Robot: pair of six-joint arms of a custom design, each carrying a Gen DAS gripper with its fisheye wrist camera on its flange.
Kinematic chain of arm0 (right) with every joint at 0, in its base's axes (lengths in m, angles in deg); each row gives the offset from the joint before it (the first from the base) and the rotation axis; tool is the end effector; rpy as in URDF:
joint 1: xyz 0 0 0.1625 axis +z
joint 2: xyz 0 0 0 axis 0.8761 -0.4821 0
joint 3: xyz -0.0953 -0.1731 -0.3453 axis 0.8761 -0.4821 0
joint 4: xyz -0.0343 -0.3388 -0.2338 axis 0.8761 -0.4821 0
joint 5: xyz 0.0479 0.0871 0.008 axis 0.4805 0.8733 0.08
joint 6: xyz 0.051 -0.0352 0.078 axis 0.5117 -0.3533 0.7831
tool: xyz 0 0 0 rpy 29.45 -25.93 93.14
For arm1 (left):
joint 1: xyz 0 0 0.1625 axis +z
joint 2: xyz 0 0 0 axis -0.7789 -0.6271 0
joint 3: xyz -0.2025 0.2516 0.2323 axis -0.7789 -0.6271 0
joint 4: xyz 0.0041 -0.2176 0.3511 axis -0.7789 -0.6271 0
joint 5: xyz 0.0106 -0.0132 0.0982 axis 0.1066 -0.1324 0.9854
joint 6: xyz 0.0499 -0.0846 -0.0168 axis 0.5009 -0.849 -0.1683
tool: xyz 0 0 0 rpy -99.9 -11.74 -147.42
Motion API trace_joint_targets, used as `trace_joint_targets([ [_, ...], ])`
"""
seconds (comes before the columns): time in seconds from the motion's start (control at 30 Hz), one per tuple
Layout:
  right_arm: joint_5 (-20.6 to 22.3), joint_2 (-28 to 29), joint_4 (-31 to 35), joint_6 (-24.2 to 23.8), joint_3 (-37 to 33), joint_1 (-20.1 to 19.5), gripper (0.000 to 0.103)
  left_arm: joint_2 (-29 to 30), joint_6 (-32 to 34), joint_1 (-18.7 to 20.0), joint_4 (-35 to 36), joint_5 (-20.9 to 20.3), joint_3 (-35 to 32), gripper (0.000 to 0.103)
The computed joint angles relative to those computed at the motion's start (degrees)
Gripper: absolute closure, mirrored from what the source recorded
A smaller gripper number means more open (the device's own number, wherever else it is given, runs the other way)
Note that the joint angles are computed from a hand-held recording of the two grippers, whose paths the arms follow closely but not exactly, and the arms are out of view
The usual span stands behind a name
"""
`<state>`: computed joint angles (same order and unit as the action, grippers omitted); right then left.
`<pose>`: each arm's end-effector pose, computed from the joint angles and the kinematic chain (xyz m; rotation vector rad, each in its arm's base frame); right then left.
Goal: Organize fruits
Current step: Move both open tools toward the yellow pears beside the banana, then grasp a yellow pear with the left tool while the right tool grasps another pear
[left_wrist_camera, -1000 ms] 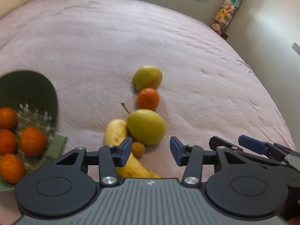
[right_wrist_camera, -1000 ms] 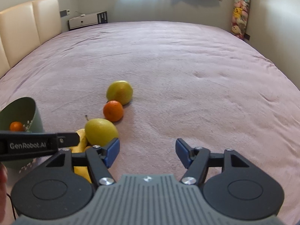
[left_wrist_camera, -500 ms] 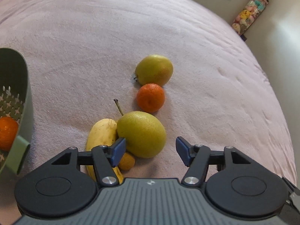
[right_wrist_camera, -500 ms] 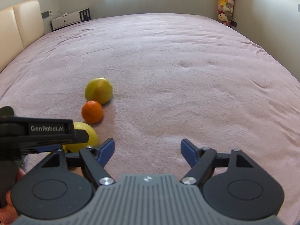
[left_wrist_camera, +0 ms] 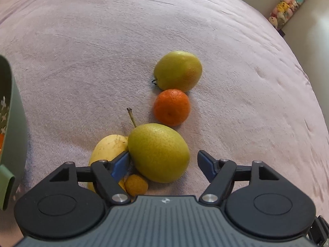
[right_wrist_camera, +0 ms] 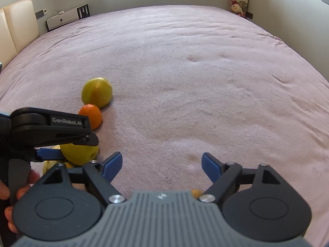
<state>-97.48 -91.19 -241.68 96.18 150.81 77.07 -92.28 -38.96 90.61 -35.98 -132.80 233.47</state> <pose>0.3266 -0.2277 -0.0767 0.1215 -2.2392 0.8809 -0.0307 -0.2790 0.2237 0.0673 2.5647 -0.6183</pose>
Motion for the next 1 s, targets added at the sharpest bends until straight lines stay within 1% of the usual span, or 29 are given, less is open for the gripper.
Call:
trace_joint_targets([
  [0.1, -0.1, -0.1, 0.3, 0.2, 0.0, 0.1, 0.021, 1.6, 0.5, -0.4, -0.2, 0.7, -0.1, 0.021],
  [0.13, -0.2, -0.2, 0.3, 0.3, 0.0, 0.1, 0.021, 2.1, 0.4, -0.5, 0.1, 1.1, -0.2, 0.023],
  [0.17, -0.2, -0.2, 0.3, 0.3, 0.1, 0.1, 0.021, 2.4, -0.3, -1.0, 1.2, 1.8, -0.3, 0.028],
  [0.2, -0.2, -0.2, 0.1, 0.3, 0.1, 0.1, 0.021, 2.4, 0.0, -1.2, 1.3, 1.9, -0.2, 0.028],
  [0.4, 0.0, -0.2, -0.9, -0.4, 0.3, 0.1, 0.021, 0.0, 1.7, -1.8, 2.2, 1.8, 0.4, 0.030],
  [0.57, 1.1, 0.1, -3.6, -3.2, 0.3, -0.1, 0.023, -3.0, 3.1, -2.1, 3.4, 1.2, 0.4, 0.030],
  [0.67, 1.7, 0.6, -6.0, -6.3, -0.5, -0.4, 0.026, -4.9, 2.8, -2.8, 5.5, 1.1, 0.1, 0.030],
  [0.77, 2.9, 2.1, -11.5, -11.3, -1.7, -0.9, 0.028, -6.8, 1.6, -3.4, 7.8, 1.4, -0.8, 0.030],
  [0.83, 3.9, 3.3, -14.2, -14.5, -2.9, -1.4, 0.030, -8.1, 1.9, -3.4, 8.7, 1.8, -1.5, 0.030],
  [0.93, 5.8, 5.1, -19.8, -19.7, -4.3, -2.6, 0.031, -8.7, 2.7, -2.7, 8.7, 2.8, -2.6, 0.030],
  [1.0, 6.6, 5.8, -21.6, -21.3, -5.2, -3.6, 0.031, -8.5, 3.3, -2.2, 8.3, 4.1, -3.4, 0.030],
])
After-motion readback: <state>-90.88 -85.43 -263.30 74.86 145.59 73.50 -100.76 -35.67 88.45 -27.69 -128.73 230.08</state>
